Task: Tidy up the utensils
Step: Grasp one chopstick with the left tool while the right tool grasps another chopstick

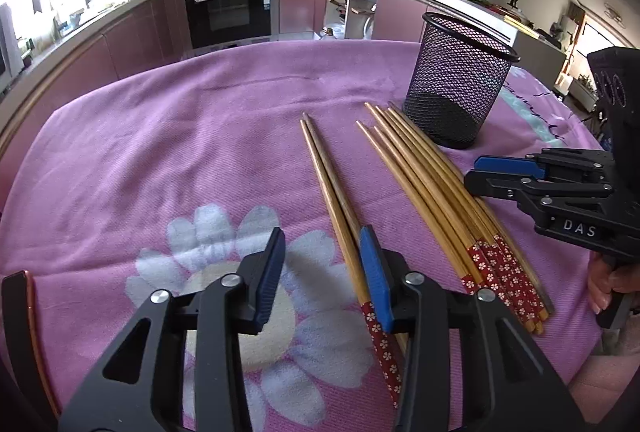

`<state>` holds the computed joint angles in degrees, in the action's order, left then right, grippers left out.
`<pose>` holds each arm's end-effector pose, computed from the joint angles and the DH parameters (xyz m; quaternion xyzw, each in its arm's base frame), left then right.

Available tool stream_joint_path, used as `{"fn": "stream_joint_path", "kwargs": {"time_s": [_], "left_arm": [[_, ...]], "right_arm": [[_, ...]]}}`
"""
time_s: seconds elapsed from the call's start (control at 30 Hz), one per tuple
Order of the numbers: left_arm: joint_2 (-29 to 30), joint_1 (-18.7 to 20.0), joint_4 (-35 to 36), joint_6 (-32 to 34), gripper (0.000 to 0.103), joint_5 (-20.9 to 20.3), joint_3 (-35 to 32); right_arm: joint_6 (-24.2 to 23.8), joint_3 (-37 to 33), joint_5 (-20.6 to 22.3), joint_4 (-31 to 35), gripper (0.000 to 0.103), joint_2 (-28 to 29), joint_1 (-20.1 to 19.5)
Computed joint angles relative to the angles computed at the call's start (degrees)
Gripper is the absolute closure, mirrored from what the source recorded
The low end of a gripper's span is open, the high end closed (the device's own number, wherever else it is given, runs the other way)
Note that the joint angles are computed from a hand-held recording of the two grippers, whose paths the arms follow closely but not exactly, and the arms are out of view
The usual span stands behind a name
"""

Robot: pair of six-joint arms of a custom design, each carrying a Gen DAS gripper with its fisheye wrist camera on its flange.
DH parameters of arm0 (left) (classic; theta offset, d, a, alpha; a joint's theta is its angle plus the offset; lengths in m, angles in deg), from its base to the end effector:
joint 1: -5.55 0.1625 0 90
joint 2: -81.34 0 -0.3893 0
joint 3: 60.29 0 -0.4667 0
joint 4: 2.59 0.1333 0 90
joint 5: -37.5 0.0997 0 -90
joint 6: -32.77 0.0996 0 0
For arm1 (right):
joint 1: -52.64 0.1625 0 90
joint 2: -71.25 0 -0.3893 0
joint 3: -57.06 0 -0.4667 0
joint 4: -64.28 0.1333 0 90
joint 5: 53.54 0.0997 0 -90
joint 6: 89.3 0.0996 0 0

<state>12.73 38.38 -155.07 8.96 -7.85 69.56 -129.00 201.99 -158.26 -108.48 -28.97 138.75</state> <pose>-0.2828 -0.4244 0.0472 0.2616 0.8872 -0.2542 0.2824 0.0806 -0.4069 0.2029 0.2485 -0.9050 0.2552 0.2325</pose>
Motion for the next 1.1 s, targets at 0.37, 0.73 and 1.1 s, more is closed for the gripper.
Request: {"fn": "stream_joint_path", "kwargs": {"time_s": [0.37, 0.73, 1.1], "left_arm": [[1.3, 2.1, 0.7, 1.9, 0.079, -2.8, -2.3], [5.4, 3.0, -0.2, -0.1, 0.095, -1.6, -6.1], [0.3, 1.7, -4.6, -0.3, 0.095, -3.4, -3.0]], "right_arm": [[-0.3, -2.0, -3.9, -3.4, 0.082, 5.4, 2.2], [0.8, -3.3, -3.1, -3.2, 0.095, 7.1, 2.3], [0.8, -1.2, 2.0, -0.5, 0.098, 1.7, 1.5]]}}
